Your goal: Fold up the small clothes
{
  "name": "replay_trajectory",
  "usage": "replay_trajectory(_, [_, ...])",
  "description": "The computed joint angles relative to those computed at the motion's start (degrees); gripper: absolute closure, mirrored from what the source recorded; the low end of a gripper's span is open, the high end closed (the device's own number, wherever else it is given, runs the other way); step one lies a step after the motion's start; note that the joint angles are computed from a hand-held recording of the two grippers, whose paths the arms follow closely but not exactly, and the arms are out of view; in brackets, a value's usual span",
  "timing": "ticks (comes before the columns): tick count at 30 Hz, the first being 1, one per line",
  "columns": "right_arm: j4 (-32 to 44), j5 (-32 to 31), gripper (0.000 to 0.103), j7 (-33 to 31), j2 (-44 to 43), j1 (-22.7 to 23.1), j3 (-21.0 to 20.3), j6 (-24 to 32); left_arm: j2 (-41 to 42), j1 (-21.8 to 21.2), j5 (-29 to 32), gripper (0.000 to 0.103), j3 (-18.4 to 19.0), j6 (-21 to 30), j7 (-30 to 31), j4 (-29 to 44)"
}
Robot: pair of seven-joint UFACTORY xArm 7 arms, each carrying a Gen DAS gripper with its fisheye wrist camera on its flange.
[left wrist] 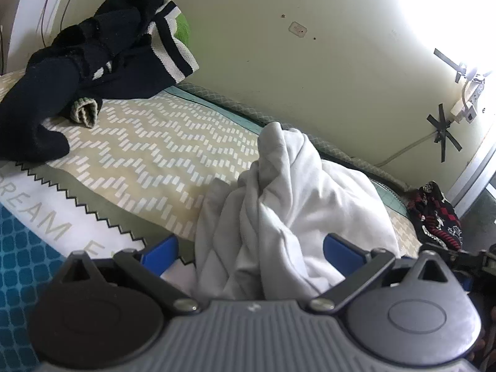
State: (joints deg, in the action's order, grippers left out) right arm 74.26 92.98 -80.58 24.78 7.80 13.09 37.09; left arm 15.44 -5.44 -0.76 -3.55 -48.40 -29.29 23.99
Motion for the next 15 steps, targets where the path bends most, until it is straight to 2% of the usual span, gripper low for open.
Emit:
replay_trajectory(4, [1.51, -2.26, 0.029, 3.29, 1.8, 0.15, 0.3, 0.93, -0.05, -0.1, 0.14, 0.0, 0.01, 0.41, 0.48, 0.15])
replay_trajectory(9, [7.23, -9.78, 0.028, 6.78, 6.56, 2.38, 2.42, 0.67, -0.37, -1.6, -2.2, 0.0, 0.12, 2.37, 3.61, 0.78])
replay_trajectory(10, [7.85, -9.2, 0.021, 5.27, 7.15, 2.7, 3.46, -0.7, -0.55, -2.44, -3.71, 0.0, 0.19, 3.12, 5.1, 0.97])
replay_trajectory(12, [9.27, -10.15, 0.019, 4.28, 8.19, 3.81, 4.56, -3.19, -0.92, -4.33, -7.23, 0.0, 0.38, 4.82, 8.62, 1.45])
replay_trajectory(13, [9.57, -9.74, 0.014, 2.86, 8.53, 4.09, 5.31, -4.58, -1.09, -5.35, -9.19, 0.0, 0.51, 5.69, 10.64, 1.72])
replay_trajectory(15, [9.21, -6.98, 0.012, -2.38, 8.85, 3.77, 6.84, -6.66, -1.23, -8.13, -14.69, 0.0, 0.79, 7.48, 15.59, 2.6])
